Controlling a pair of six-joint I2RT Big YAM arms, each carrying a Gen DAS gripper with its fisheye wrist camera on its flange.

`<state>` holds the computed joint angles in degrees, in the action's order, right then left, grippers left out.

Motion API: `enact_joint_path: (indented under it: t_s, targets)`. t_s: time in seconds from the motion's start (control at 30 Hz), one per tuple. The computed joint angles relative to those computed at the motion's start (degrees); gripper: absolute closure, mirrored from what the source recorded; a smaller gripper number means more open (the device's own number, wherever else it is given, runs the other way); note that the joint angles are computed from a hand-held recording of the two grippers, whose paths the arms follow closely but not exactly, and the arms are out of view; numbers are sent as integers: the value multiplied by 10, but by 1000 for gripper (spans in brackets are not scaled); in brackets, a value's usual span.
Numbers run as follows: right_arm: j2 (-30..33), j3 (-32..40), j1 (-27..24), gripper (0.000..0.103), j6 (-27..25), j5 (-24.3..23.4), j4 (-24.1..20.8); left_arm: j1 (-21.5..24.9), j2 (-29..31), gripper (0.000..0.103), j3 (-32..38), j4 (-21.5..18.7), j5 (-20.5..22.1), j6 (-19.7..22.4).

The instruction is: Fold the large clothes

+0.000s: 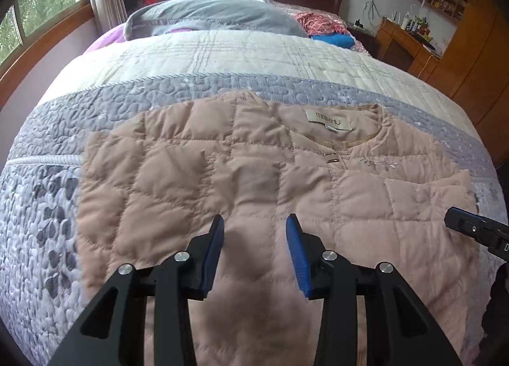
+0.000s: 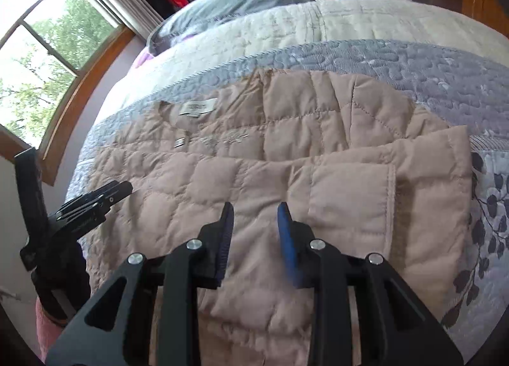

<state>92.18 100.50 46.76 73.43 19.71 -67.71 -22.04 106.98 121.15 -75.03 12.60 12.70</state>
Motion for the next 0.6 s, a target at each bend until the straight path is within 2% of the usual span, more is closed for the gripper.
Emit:
enact_joint_path:
  t_s: [0.1, 0.17, 0.27, 0.37, 0.43, 0.53, 0.6]
  targets:
    - [-49, -34, 66, 59, 17, 42, 11, 45, -80, 60, -76, 11, 36, 56]
    - [-68, -48, 116, 57, 38, 66, -6, 84, -131, 50, -128, 7, 62, 93]
    - [-68, -46, 211, 51, 118, 110, -81, 152, -195, 38, -200, -3, 82, 155]
    - [-66, -54, 294, 45, 213, 142, -115, 225, -252, 31, -269, -14, 90, 215]
    - [-57, -55, 340, 35, 277, 158, -133, 274, -274, 30, -303, -36, 103, 248]
    - [-29, -41, 392, 32, 355, 156, -172, 331, -291, 29, -345, -74, 117, 283]
    - [-16, -43, 411, 32, 391, 148, -172, 359, -292, 29, -365, -88, 128, 294]
